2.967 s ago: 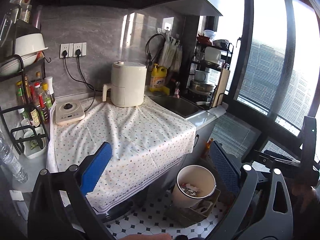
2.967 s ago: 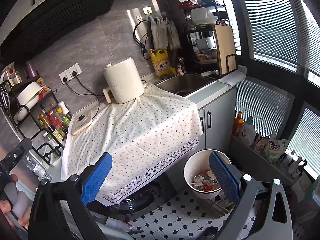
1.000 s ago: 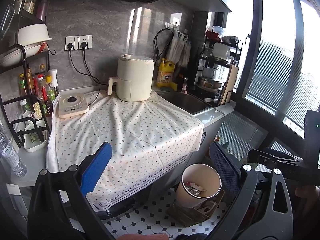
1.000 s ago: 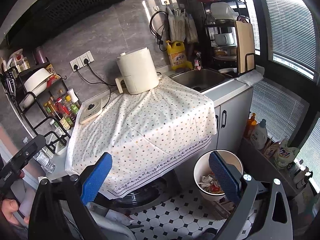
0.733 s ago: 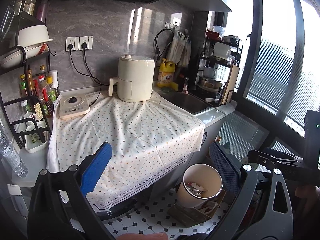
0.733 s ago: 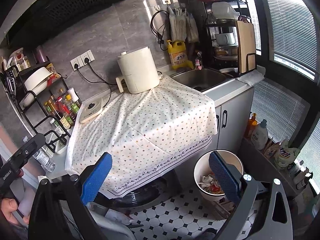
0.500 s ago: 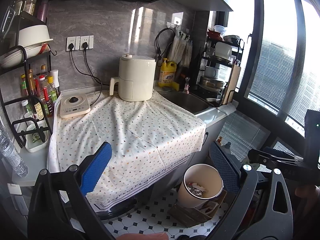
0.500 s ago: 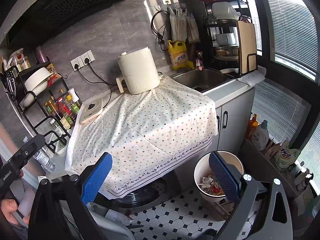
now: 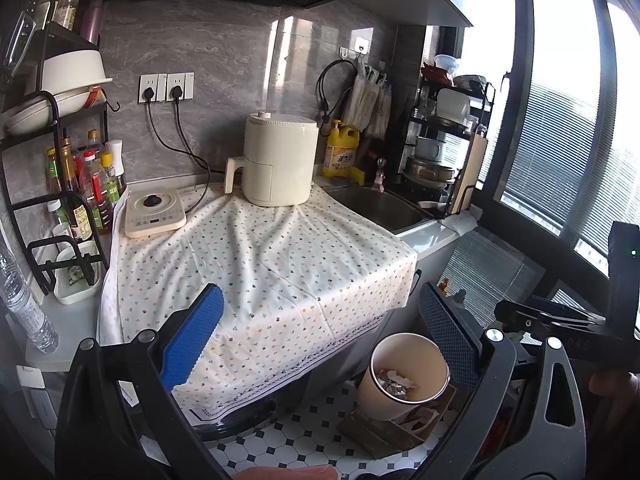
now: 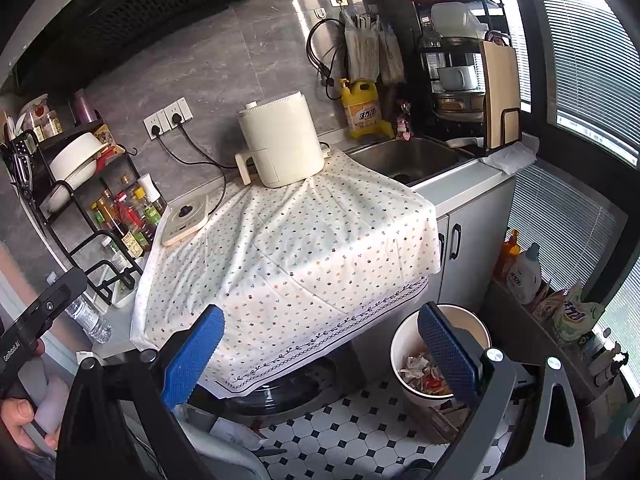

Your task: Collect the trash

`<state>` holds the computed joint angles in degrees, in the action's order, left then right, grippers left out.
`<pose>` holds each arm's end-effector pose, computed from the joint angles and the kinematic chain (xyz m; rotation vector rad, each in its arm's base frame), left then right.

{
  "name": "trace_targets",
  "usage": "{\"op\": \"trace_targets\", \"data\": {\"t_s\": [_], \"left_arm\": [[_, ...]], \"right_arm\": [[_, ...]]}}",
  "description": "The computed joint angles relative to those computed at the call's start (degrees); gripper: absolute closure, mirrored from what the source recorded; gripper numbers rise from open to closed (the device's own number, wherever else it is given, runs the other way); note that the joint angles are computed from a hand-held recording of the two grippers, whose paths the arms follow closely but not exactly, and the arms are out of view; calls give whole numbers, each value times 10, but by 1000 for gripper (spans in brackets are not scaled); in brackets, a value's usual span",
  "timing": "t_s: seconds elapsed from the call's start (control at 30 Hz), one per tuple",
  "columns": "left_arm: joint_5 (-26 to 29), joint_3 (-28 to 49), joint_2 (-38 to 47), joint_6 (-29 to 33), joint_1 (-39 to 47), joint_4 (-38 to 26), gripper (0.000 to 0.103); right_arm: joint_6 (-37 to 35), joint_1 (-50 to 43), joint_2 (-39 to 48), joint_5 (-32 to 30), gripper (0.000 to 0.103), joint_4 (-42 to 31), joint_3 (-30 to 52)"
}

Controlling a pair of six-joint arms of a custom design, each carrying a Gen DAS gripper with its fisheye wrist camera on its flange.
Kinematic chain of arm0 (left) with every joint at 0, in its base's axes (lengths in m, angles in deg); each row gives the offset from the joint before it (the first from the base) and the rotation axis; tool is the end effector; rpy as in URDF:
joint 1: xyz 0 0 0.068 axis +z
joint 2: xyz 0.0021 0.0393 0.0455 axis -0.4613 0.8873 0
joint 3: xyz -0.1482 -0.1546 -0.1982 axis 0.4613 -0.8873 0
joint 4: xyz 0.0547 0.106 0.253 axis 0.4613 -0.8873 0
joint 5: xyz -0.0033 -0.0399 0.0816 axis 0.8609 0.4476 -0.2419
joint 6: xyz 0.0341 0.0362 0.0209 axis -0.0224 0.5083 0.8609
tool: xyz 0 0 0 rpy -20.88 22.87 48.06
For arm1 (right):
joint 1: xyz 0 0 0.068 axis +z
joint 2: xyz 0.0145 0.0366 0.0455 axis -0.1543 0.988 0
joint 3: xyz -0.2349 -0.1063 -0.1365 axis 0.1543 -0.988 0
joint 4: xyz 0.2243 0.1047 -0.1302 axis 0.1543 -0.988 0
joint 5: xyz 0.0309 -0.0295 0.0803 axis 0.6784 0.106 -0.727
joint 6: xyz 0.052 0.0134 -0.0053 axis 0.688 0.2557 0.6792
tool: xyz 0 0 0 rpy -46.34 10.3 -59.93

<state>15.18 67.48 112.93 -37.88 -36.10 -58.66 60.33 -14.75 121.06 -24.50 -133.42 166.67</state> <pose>0.2593 -0.0317 0.4342 -0.2714 2.0315 -0.0513 0.3649 -0.0180 0.4029 -0.3131 2.2327 0.5454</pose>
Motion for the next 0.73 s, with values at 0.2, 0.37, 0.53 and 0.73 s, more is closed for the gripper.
{"op": "trace_targets", "data": {"t_s": [0.2, 0.37, 0.53, 0.73], "left_arm": [[-2, 5, 4, -1, -4, -4, 6], [-9, 5, 6, -3, -8, -4, 6], [-7, -1, 3, -5, -5, -5, 6], [16, -7, 1, 4, 5, -6, 6]], "right_arm": [[2, -1, 2, 0, 8, 1, 3], [6, 2, 1, 5, 8, -1, 0], [6, 2, 0, 6, 8, 0, -3], [12, 9, -13, 21, 8, 11, -22]]}}
